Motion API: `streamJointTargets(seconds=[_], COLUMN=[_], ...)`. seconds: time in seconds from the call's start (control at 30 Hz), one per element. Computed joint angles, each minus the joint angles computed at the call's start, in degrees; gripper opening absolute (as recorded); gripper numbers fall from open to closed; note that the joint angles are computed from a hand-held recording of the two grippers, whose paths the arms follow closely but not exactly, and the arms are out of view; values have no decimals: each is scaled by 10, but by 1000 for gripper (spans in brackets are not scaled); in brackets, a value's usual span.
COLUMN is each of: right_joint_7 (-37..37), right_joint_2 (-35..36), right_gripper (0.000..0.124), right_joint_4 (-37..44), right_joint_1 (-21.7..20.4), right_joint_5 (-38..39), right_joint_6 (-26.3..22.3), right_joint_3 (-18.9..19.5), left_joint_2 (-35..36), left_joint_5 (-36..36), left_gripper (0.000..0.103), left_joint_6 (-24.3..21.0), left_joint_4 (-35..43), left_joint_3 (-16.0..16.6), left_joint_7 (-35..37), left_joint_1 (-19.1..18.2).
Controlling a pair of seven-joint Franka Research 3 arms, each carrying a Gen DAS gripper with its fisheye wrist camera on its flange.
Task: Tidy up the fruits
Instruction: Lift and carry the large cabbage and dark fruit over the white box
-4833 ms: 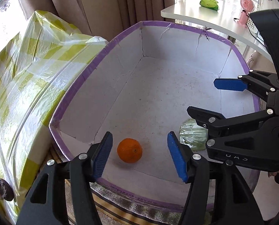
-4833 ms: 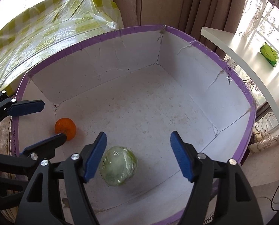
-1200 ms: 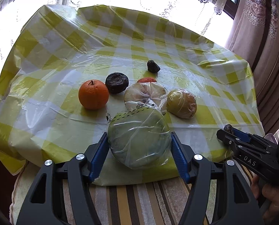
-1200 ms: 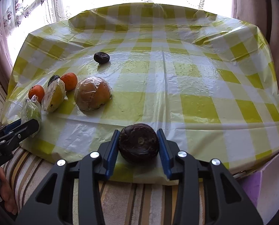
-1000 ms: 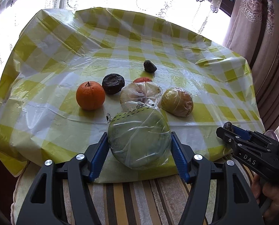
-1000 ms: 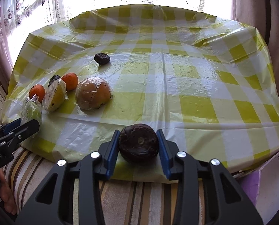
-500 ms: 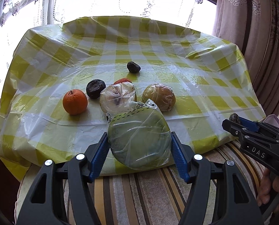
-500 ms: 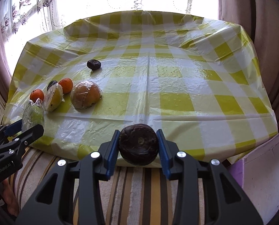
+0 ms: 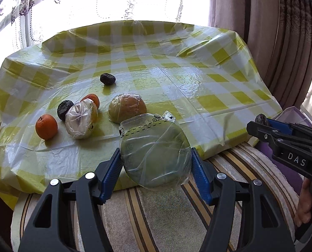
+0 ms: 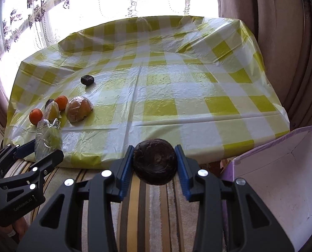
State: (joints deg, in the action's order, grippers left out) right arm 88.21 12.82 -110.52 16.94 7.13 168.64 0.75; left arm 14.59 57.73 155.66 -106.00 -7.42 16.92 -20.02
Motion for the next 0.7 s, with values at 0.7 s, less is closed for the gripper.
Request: streamJointTargets(seconds=[0.7], right_joint_7=[62], right_joint_2=[-104], right_gripper=[39], right_joint_4=[-107], right_joint_1=[-61], right_joint_5=[-33], right_joint_6=[14], right_joint_3=[-21], left_joint_2=[115], left_joint_5=[-78], left_gripper=[61], left_joint_6=[4], left_joint_4=[167], left_joint_3=[-4], left_joint_7=[188], left_joint_1=[-79])
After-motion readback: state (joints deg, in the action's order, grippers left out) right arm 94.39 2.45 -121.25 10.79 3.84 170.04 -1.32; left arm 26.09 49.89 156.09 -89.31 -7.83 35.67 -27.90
